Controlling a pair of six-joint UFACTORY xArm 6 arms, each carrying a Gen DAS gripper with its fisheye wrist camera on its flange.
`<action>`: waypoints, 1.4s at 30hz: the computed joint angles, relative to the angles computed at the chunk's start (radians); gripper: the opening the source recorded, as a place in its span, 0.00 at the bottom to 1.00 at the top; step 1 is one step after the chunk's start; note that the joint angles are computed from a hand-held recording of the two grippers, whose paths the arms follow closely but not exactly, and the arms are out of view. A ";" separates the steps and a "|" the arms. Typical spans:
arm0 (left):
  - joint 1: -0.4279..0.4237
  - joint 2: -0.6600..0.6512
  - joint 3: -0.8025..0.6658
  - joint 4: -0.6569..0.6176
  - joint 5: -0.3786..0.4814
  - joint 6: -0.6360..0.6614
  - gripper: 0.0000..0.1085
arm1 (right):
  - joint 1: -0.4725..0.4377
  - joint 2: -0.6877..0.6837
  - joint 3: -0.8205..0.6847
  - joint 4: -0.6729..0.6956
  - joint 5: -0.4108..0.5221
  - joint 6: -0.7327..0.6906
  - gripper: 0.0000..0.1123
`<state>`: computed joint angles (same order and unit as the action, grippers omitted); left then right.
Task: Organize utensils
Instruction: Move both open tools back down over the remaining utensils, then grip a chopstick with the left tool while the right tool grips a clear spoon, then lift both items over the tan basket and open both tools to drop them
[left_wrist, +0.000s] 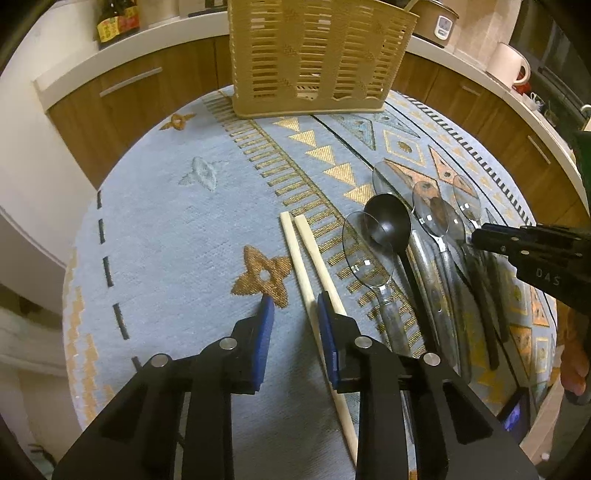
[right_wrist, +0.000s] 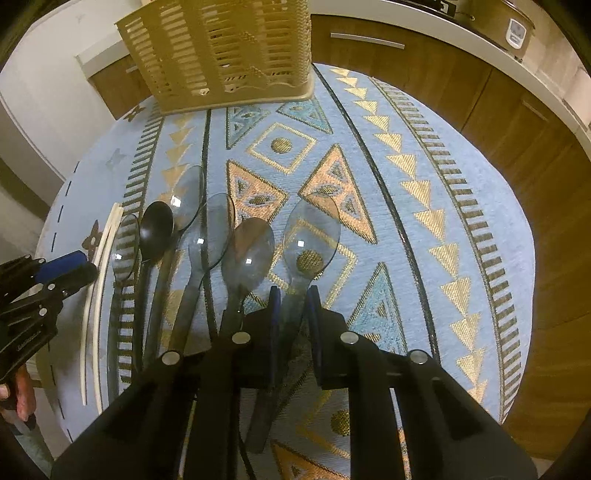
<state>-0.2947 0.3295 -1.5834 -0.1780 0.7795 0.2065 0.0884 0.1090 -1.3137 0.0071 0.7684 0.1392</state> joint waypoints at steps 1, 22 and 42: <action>0.000 0.005 -0.008 0.006 0.005 -0.003 0.23 | 0.004 0.006 -0.009 -0.010 0.007 0.006 0.11; -0.026 0.130 -0.224 0.103 0.141 0.015 0.04 | -0.018 0.121 -0.212 0.071 0.221 -0.152 0.09; 0.002 0.031 -0.193 -0.503 -0.282 0.276 0.04 | -0.035 -0.043 -0.107 0.335 -0.187 -0.363 0.09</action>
